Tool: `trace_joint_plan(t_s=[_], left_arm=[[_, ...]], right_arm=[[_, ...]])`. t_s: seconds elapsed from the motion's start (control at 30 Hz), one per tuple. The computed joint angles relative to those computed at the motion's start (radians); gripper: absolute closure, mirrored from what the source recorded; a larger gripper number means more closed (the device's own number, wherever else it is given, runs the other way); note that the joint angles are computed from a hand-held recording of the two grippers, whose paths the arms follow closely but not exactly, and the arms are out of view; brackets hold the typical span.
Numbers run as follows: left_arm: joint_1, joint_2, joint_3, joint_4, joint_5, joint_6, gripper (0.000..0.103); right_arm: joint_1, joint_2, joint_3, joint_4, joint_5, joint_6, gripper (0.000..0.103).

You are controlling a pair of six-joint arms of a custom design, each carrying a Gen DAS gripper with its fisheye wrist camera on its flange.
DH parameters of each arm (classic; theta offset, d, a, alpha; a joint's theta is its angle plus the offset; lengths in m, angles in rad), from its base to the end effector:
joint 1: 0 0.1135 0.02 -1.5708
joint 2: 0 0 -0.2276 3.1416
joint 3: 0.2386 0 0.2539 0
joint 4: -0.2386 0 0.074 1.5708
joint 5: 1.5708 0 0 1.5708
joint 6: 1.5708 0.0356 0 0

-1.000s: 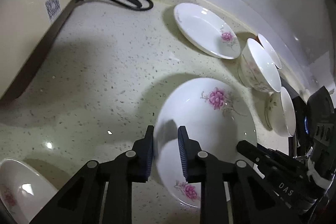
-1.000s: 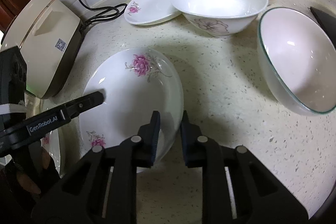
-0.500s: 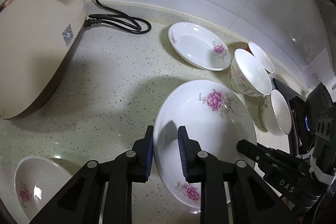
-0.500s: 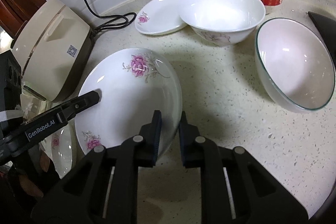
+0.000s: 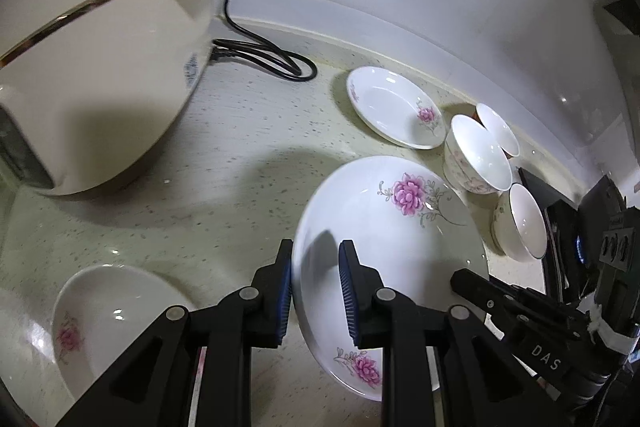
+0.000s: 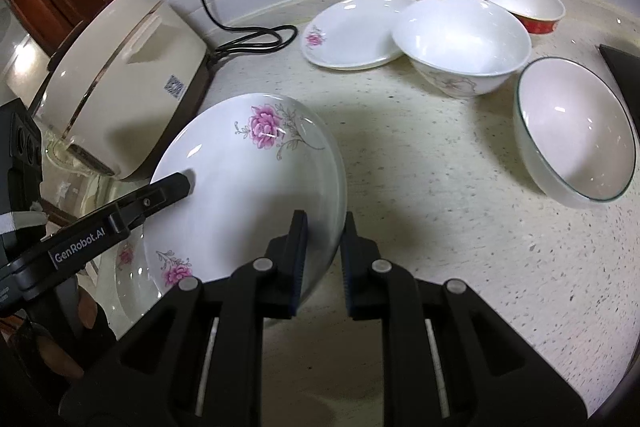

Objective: Organize plates and bowls
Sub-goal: 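Carry the second plate with both grippers and lower it onto the first plate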

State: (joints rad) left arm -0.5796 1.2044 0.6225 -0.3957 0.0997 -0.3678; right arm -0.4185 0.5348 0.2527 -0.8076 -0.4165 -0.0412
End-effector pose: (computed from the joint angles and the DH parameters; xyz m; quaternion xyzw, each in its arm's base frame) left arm 0.1978 -0.1337 0.1498 0.1155 0.9483 -0.1756 0.2380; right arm 0.1220 -0.0385 0.1240 0.1298 0.9426 0.1424 0.2727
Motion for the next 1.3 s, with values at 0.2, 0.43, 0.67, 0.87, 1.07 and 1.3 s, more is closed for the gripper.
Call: trace_joint_plan(t_s=[0.2, 0.43, 0.67, 0.87, 1.07, 1.3], left_arm=[[0.08, -0.155, -0.071, -0.065, 0.012, 0.027, 0.08], [0.234, -0.308, -0.142, -0.16, 0.056, 0.09, 0.08], [0.419, -0.411, -0.196, -0.249, 0.11, 0.167, 0.08], [0.573, -0.465, -0.235, -0.306, 0.161, 0.243, 0.08], [0.704, -0.478, -0.26, -0.335, 0.202, 0.316, 0.08], [0.818, -0.463, -0.284, -0.346, 0.228, 0.385, 0.08]], right_arm=[[0.185, -0.078, 0.008, -0.018, 0.064, 0.109, 0.084], [0.445, -0.051, 0.008, 0.049, 0.161, 0.258, 0.084], [0.704, 0.083, 0.024, 0.182, 0.255, 0.385, 0.084], [0.849, 0.215, 0.053, 0.278, 0.303, 0.445, 0.084], [0.931, 0.395, 0.108, 0.376, 0.329, 0.443, 0.084], [0.996, 0.546, 0.156, 0.447, 0.346, 0.442, 0.084]])
